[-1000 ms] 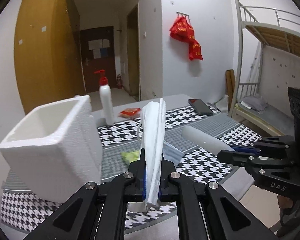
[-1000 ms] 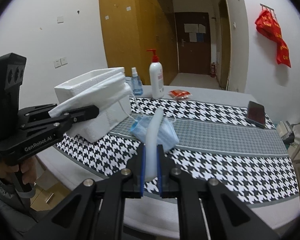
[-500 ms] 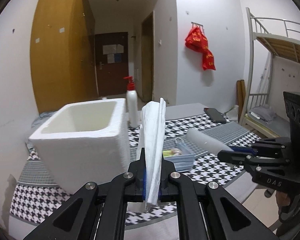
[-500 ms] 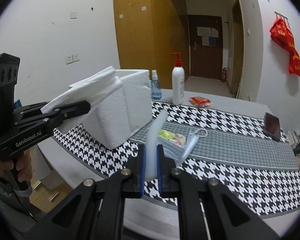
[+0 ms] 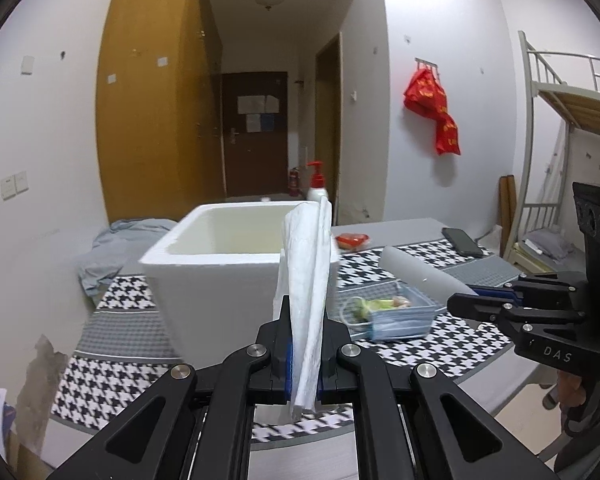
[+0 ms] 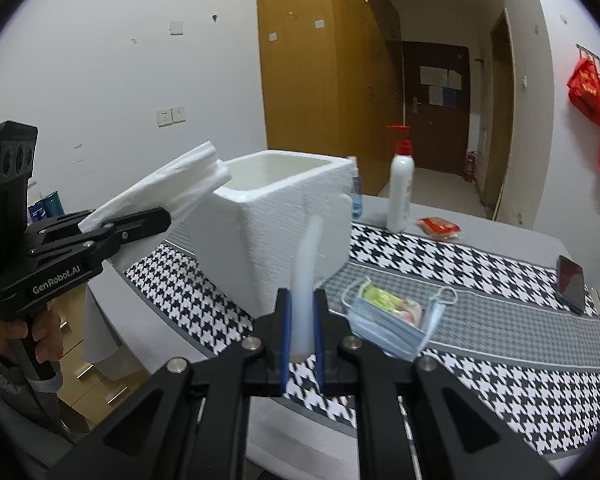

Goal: Organize soft objects
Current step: 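Carry the foam tube and paper towel toward the white foam box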

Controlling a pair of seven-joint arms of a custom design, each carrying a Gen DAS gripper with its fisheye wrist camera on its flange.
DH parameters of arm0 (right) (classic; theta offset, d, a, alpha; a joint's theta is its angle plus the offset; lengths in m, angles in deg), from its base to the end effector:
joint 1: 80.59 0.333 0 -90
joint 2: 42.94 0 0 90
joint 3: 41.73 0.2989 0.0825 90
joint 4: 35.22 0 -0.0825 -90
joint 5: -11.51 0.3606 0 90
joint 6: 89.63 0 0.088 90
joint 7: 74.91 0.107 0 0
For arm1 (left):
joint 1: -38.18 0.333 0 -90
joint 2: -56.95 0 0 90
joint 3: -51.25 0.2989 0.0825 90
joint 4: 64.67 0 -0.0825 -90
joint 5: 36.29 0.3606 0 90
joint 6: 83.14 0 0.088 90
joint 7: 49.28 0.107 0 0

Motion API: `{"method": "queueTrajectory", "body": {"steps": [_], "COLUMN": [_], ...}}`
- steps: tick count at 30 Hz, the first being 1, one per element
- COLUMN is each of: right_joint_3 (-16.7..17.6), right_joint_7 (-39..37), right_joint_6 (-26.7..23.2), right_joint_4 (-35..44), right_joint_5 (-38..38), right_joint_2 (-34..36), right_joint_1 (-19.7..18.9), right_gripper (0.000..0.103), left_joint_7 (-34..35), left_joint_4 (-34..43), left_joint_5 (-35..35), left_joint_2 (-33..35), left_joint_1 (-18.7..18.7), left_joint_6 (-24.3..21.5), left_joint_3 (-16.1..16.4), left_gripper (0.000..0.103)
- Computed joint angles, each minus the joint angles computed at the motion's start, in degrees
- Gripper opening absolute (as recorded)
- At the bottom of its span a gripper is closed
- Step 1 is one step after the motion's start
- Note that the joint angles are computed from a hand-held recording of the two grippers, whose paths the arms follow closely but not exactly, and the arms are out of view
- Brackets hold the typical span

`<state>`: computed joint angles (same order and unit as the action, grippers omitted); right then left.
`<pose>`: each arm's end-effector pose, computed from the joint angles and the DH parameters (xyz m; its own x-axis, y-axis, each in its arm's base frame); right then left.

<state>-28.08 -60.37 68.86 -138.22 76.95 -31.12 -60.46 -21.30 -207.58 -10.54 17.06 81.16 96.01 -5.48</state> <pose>0.5511 0.3089 0.4944 0.8285 -0.5569 -0.0589 -0.3258 -0.3938 -0.8595 0.4193 -0.2010 0.5029 0.1819 -0.9833 0.0022 -0.3992 -0.0759 -0.9137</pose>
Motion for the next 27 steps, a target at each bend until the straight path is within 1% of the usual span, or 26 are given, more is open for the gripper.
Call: {"method": "queueTrajectory", "body": {"steps": [11,14,18,20,22,27], "right_joint_3": [1.83,2.15,2.77,2.99,3.01,2.88], "right_joint_7": [-1.25,-0.71,-1.20,-1.93,-2.58,-4.28], "right_joint_6": [-0.27,-0.11,0.25,0.34,1.54,1.44], "right_joint_4": [3.31,4.55,5.24,5.54,5.56,5.70], "right_joint_5": [-0.79,-2.13,-1.22,-0.10,0.32,1.04], "right_joint_2": [1.71,2.48,2.23,1.95,1.63,1.01], "right_joint_1": [1.86,2.41,2.26,2.15,2.52,3.09], "right_gripper": [0.013,0.013,0.013,0.013,0.013,0.013], "left_joint_7": [-1.99,-3.21,-4.33,-4.99,-5.58,-5.86], "left_joint_4": [-6.40,-7.75,-8.37,-8.74,-9.24,-10.07], "left_joint_5": [-0.62,-0.72,0.09,0.65,1.10,1.64], "left_joint_2": [-5.16,-6.22,-6.42,-6.73,-7.36,-8.52], "left_joint_1": [-4.62,-5.52,-6.44,-6.72,-7.00,-7.71], "left_joint_6": [-1.74,-2.64,-4.04,-4.03,-3.68,-3.07], "left_joint_3": [5.44,6.25,6.99,7.35,7.75,8.67], "left_gripper": [0.008,0.008,0.008,0.008,0.008,0.008]}}
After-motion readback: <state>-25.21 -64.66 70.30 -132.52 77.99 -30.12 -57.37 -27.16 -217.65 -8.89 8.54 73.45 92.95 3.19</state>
